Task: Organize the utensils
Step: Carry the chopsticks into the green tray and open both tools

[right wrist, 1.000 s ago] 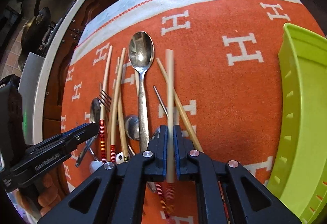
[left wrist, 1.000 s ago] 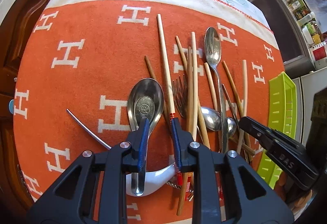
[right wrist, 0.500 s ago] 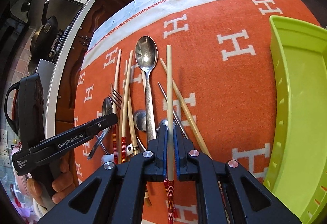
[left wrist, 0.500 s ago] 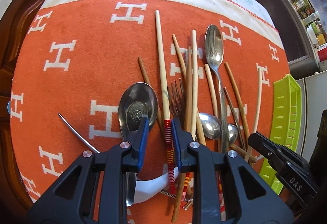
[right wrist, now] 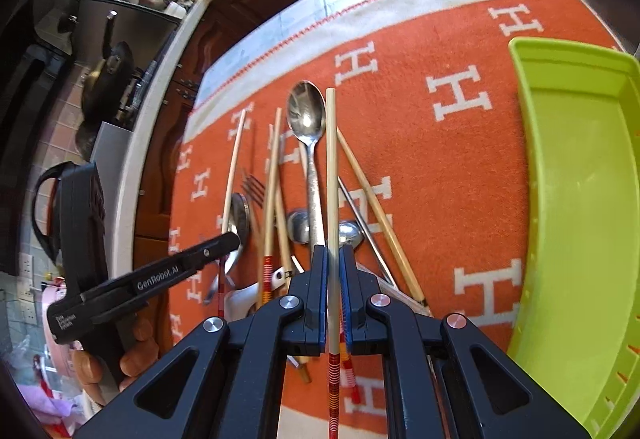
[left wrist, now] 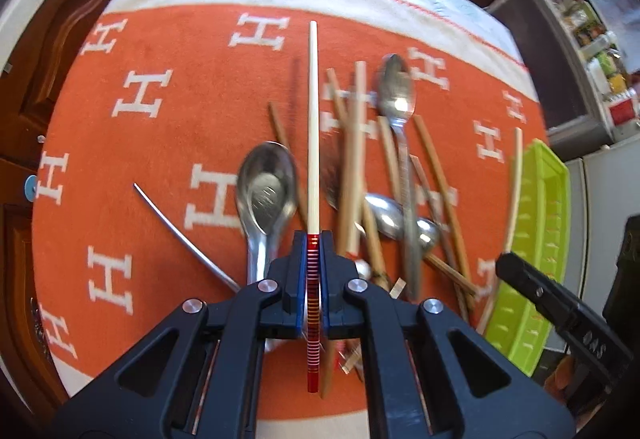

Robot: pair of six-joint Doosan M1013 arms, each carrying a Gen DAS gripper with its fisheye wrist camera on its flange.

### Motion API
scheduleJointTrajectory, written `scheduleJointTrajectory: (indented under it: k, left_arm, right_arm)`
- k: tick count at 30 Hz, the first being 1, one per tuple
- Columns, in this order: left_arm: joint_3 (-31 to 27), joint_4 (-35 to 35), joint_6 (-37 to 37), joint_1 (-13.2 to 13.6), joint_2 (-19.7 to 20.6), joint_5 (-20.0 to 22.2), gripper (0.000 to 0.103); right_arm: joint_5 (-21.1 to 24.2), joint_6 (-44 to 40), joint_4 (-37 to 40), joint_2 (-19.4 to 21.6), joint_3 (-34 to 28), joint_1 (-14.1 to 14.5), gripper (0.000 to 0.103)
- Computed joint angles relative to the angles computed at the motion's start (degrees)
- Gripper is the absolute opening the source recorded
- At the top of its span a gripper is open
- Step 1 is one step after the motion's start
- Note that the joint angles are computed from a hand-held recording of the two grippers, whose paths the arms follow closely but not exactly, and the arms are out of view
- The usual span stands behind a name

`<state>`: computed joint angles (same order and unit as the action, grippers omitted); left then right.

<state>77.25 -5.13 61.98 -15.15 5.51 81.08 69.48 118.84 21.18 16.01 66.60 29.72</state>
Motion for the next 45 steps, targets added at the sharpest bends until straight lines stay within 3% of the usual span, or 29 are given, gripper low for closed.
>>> scheduleJointTrajectory:
  k: [5, 10, 17, 23, 25, 30, 31, 37, 39, 45]
  left_arm:
    - [-1.26, -1.57, 1.89, -4.04, -1.82, -1.33, 0.003]
    - [-3.73, -3.9, 3.91, -8.68, -0.79, -2.34, 0.004]
    - [-6.83, -7.18, 4.01, -13.47, 2.6, -3.98, 0.004]
    - [-6.84, -7.14, 3.7, -16.44, 4.03, -5.08, 0.004]
    - [-6.82, -5.15, 3.19, -17.45, 4.3, -4.8, 0.004]
    - [-5.22, 0.24, 2.31, -19.8, 3.28, -4.59, 0.004]
    - [-5.01, 1.2, 2.09, -20.15, 3.04, -4.56, 0.004]
    - [-3.45, 5.95, 1.8, -20.35, 1.19, -4.42, 0.007]
    - [-3.16, 6.84, 1.24, -20.31, 0.63, -4.42, 0.009]
    - [-1.85, 10.33, -0.57, -20.29, -1.11, -4.29, 0.01]
  right_arm:
    - [-1.97, 0.19, 0.75, -3.93, 2.7, -1.3, 0.006]
    - [-2.35, 2.02, -2.21, -7.55, 4.58, -3.08, 0.006]
    - [1.97, 5.1, -13.54, -10.63, 5.61, -4.89, 0.006]
    - [5.76, 3.2, -18.23, -11.29, 6.58, -6.23, 0.006]
    - [6.32, 3.77, -19.84, -11.57, 7.16, -6.11, 0.01]
    - [5.1, 5.76, -25.42, -13.07, 9.12, -4.69, 0.034]
    - [4.74, 7.33, -26.62, -12.52, 9.05, -3.25, 0.035]
    - [3.0, 10.3, -29.49, -14.41, 11.49, -1.75, 0.039]
    - [2.48, 11.82, -30.15, -15.12, 12.3, -1.67, 0.051]
    - [-0.16, 14.07, -33.91, -16.25, 13.52, -0.03, 0.059]
